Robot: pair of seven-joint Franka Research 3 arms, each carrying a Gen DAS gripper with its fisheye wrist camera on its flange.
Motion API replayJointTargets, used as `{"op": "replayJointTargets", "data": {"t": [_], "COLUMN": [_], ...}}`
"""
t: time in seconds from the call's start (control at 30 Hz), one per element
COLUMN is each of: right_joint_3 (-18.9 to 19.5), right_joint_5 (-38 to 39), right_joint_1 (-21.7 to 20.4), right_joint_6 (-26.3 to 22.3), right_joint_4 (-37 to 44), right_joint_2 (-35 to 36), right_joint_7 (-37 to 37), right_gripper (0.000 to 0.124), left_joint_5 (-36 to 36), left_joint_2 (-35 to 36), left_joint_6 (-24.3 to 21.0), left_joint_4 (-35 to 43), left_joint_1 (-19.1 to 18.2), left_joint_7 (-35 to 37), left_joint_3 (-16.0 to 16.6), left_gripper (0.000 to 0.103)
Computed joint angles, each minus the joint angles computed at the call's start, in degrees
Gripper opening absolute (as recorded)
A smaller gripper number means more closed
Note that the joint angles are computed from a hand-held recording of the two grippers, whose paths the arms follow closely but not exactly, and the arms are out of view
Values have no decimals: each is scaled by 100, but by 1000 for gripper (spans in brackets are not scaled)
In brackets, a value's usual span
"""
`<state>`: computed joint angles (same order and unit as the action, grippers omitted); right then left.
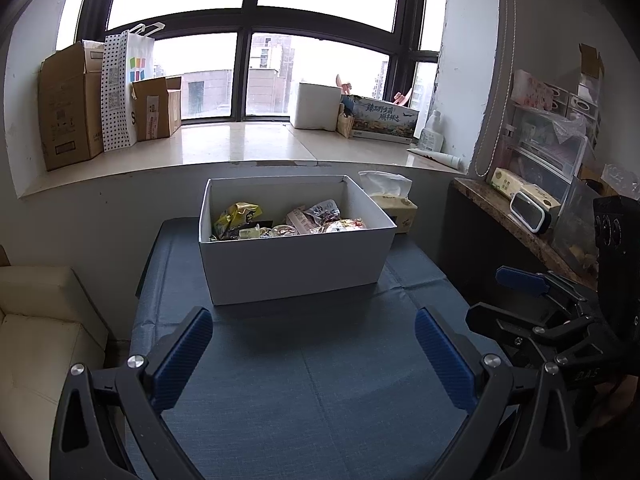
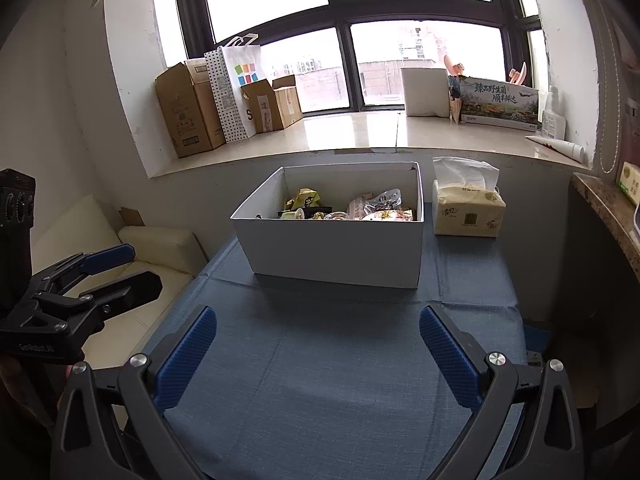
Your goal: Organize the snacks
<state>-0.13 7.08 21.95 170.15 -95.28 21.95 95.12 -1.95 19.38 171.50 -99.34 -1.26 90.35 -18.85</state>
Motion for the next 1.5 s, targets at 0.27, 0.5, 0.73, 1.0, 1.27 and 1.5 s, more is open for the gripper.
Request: {"op": "replayJointTargets", "data": {"t": [0.27, 0.5, 0.73, 1.0, 1.27, 1.5], "right_joint_3": [49, 96, 105, 110, 121, 118], "right_joint_5": [66, 135, 165, 212, 244, 238], "right_joint_1": [-36, -67, -66, -70, -69, -57], "right_joint_6": [-23, 4, -10, -16, -9, -10], "right_joint_4": [14, -9, -3, -3, -11, -9], "right_joint_2": [13, 0, 2, 4, 0, 0], "right_joint_7": [-90, -194, -241, -283, -325, -322], "right_gripper": [103, 103, 103, 103, 103, 103], "left_joint_5": [148, 89, 25, 31, 52, 11], "left_joint_2": [16, -9, 1, 7, -6, 10], "left_joint_6": [-49, -5, -41, -41, -58, -69], "left_joint_4": [37, -14, -9, -4, -22, -16], "left_joint_1": [-107, -26, -10, -25, -41, -21], "left_joint_7": [-166, -72, 3, 14, -4, 49], "left_joint_3": [120, 13, -13, 5, 15, -14], "left_gripper": [103, 103, 103, 103, 103, 103]}}
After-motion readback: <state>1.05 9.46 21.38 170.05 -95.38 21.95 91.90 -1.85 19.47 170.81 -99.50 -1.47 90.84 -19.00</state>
